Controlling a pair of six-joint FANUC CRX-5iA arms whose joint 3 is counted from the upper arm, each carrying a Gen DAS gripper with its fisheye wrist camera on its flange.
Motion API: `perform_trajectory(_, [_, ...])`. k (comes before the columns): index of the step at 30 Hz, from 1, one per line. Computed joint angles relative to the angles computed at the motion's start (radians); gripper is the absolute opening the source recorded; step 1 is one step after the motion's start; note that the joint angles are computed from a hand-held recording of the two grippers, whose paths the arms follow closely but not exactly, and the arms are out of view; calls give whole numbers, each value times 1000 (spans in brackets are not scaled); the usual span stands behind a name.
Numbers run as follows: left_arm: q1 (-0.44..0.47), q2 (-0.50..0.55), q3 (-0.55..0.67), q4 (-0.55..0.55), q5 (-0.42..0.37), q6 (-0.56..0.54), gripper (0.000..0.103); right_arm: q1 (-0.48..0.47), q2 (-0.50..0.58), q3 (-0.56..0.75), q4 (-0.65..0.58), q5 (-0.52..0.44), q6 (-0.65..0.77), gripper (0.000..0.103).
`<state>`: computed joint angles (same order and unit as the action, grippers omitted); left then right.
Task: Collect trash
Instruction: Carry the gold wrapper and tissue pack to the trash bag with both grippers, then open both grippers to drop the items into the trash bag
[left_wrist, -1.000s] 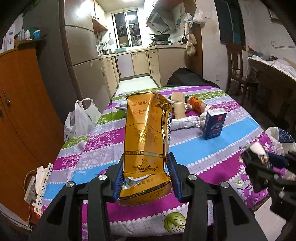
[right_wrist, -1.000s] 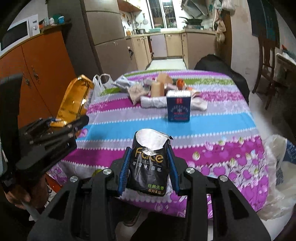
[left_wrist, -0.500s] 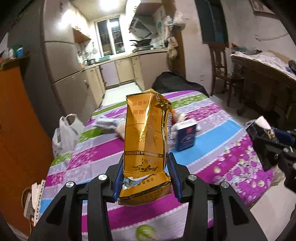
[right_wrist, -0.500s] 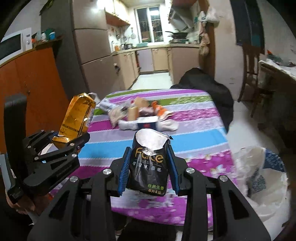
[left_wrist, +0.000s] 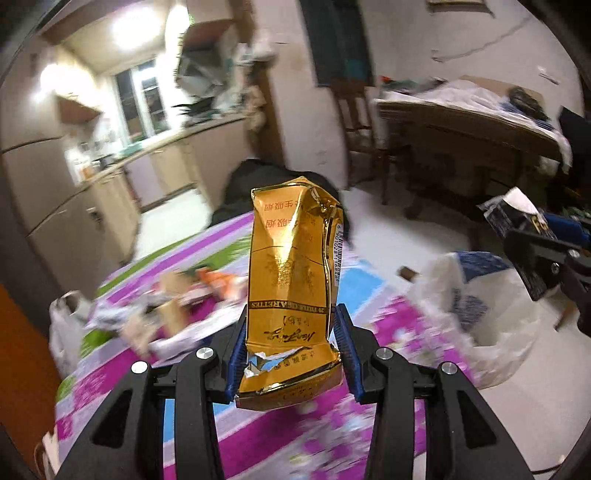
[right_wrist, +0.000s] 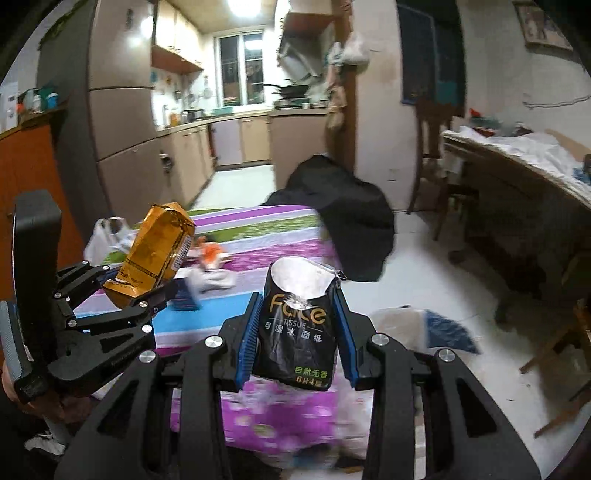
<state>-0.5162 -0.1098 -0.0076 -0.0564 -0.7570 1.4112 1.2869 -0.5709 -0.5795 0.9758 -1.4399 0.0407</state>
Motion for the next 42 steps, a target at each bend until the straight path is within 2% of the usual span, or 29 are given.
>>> perform_trajectory(4, [-33,108,64,164,-24,-160,44,-34,-53,-3,-50,-64,42,36])
perform_trajectory(7, [-54,192,127,253,-75,-264,44,-97,-87,15,-115,-88,101,36])
perform_trajectory(12, [-95,349,271,364,-199,-461,44,-329,-95,100,-327,-39,273,37])
perform_trajectory(13, [-99,376,299,375,-222,-482,44,-351,-89,112,-358,-36,290,37])
perform_trajectory(16, [-114,477,416,405,-336,-527,44,-518,-55,173,-529,17,427,38])
perform_trajectory(20, [-137,601,568,385,-485,-551,45,-637,-9,232,-690,23,527,38])
perform_trajectory(25, [-158,692,679,324,-586,-516,45,-775,72,299,-824,-6,649,38])
perform_trajectory(28, [-161,713,696,318,-595,-506,45,-824,85,308,-854,-24,690,40])
perform_trajectory(32, [-164,732,710,303,-591,-489,47,-882,93,301,-888,-3,731,40])
perform_trajectory(35, [-163,733,711,295,-573,-468,56,-889,93,293,-883,13,736,43])
perform_trajectory(38, [-169,738,725,285,-563,-449,67,-902,88,290,-892,32,734,50])
perform_trajectory(42, [-165,729,717,285,-557,-445,67,-898,82,282,-881,44,725,53])
